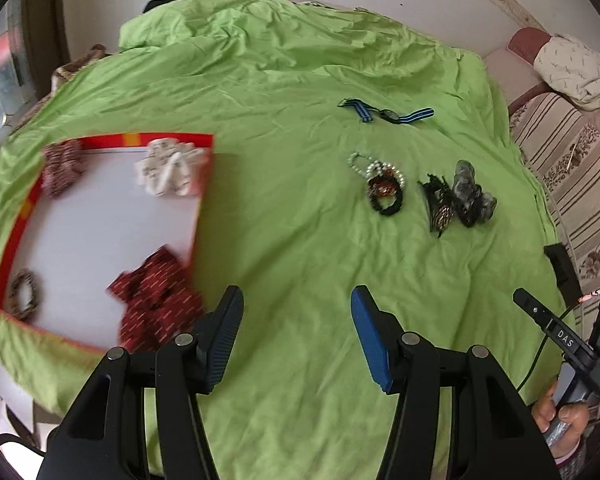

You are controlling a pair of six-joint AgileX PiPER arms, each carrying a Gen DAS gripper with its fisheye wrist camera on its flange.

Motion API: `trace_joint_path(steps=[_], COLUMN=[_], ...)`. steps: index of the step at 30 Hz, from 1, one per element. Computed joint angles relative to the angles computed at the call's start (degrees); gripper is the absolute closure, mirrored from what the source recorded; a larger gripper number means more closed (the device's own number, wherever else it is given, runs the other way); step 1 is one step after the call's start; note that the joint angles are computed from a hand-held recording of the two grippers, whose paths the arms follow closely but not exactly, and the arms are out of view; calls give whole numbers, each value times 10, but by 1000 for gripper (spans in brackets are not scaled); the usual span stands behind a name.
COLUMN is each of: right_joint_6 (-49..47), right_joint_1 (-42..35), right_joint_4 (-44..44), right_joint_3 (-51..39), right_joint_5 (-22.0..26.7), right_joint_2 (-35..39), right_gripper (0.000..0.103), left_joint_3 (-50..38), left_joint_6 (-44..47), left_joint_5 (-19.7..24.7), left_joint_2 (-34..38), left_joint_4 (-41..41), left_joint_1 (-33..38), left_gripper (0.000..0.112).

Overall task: Organize jewelry
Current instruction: 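Move both tools back toward the black and grey scrunchies, then grasp black scrunchie with left tool while right grasps grey sheer scrunchie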

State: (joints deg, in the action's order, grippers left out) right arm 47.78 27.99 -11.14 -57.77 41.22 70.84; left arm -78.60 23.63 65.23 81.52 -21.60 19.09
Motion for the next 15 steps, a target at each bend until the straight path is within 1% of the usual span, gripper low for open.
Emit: trace_joint_path(steps=[4,7,8,10,15], right_joint_6=[-45,-84,-108,-154,-274], right_joint_1=[-49,-94,-116,-152,-213], right_joint_4=[36,73,100,156,290], right_joint_3=[-15,-34,-43,-58,-90], right_joint_5=[-26,-57,-72,-91,-119], right_joint_2=[25,54,68,94,157], right_gripper=[51,46,44,44,44], left_joint_3=[-29,-75,-90,-126,-219], left_joint_6=[-32,-48,-53,-67,-79], left_joint_5=[-32,-43,-43,-41,-24], left_joint_2=[52,115,132,174,268], left_joint_4=[9,-3,-4,-2,-17], left_joint_1=[-48,-78,-85,-103,-134], left_gripper=[57,57,57,57,57])
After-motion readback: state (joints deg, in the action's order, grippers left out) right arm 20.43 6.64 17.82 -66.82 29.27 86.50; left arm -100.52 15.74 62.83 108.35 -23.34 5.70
